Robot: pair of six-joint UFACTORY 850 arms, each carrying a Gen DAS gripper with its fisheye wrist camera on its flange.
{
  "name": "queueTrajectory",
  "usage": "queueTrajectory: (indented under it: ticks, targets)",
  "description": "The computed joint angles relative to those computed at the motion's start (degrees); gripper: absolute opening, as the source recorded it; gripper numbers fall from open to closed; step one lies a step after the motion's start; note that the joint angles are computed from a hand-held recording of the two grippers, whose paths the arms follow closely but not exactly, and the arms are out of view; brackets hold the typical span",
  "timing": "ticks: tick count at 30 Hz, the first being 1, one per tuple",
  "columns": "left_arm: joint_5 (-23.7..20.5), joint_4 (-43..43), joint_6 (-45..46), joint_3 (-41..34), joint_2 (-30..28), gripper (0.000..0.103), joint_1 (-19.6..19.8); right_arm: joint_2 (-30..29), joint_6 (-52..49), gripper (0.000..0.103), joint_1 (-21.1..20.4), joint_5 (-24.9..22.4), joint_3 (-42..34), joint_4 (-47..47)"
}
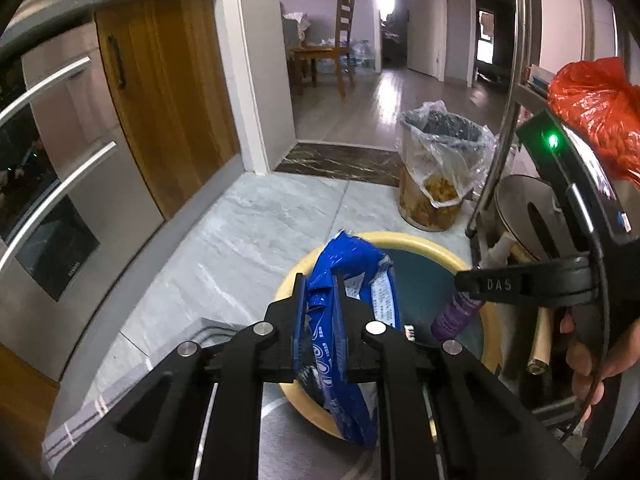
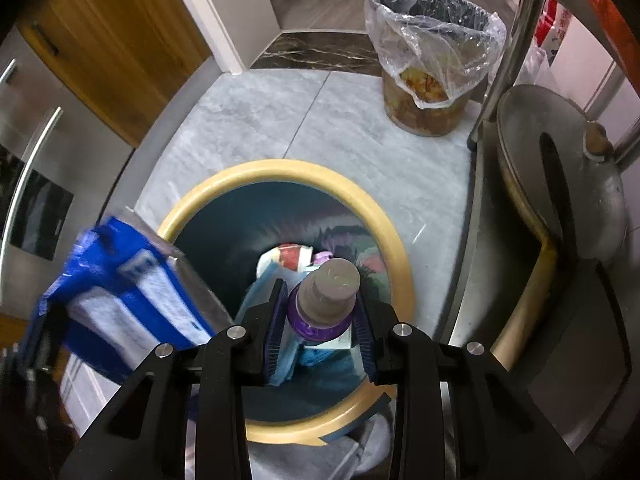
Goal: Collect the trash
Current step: 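Carry the bottle and wipes pack over the teal bin and open both tools, then move both open tools back over the white tissue on the mat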
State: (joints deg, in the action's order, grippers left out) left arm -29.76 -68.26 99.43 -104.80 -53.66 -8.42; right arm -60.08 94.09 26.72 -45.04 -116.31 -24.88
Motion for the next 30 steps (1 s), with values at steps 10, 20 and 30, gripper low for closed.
queueTrajectory:
  ticks: [10, 20, 30]
  targets:
    - [-2.4, 3.4, -5.4, -1.9, -1.4, 0.034, 0.8, -0.7, -2.3, 0.039, -0.1, 0.6, -1.2, 1.1]
    - [-1.5, 3.1, -5.7, 0.4, 0.4, 0.059, 2.4, 0.1, 0.9, 0.071, 0.4, 1.3, -0.8, -1.4]
    - [-2.5, -1.7, 1.2, 10.1, 8.6, 0.089, 8.6, -1.6, 4.1, 0.093, 3.4, -5.7, -6.6, -11.6]
